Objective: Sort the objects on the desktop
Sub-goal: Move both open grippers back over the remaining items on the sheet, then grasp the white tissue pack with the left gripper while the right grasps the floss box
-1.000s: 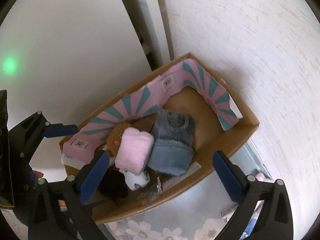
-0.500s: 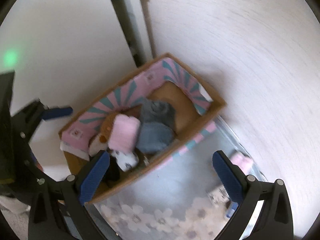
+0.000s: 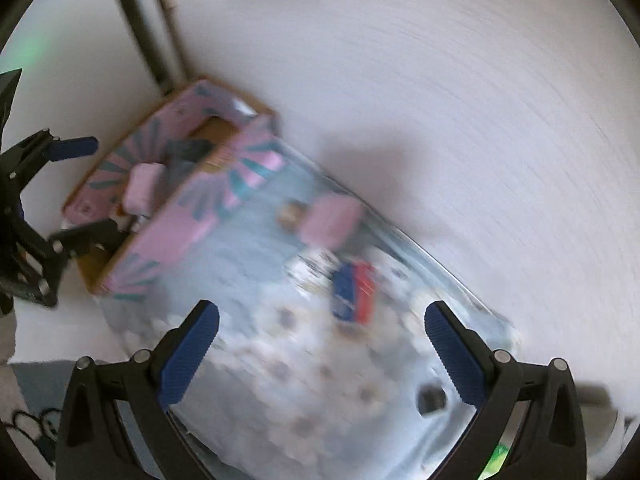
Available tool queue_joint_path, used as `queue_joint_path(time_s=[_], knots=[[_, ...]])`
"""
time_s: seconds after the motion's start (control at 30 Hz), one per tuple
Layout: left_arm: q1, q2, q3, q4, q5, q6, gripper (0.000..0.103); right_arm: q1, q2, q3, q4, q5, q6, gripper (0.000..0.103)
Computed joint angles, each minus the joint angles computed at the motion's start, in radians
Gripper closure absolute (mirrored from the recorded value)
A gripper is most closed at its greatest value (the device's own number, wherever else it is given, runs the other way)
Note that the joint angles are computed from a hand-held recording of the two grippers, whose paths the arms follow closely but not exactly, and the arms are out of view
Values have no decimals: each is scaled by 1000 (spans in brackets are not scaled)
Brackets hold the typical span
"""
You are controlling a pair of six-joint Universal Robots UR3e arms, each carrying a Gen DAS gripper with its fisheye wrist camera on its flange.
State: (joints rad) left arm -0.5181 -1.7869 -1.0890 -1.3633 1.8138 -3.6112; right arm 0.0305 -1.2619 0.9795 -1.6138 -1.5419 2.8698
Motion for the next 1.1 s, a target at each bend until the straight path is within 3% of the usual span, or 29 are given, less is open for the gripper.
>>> queue_joint_path(time_s=[0.3,0.53,0.73,0.9,1.1], knots=[[-82,-325,358,-74,-13,10,1,-294,-414,602,-198,23,-102,0],[-103,-536,478,-27,-24,-7,2,-448,-520,896,-348,84,-191,0],[-116,-726,623,3,17,-20,3,-483,-460,1033,-568,189,-228,0],[-120,-880,806,-47,48,-20,6,-408,-278,983,-700,305,-197,1],[-112,-870,710,50,64,-51,6,-315,-71,838,-764,367,-153,6]])
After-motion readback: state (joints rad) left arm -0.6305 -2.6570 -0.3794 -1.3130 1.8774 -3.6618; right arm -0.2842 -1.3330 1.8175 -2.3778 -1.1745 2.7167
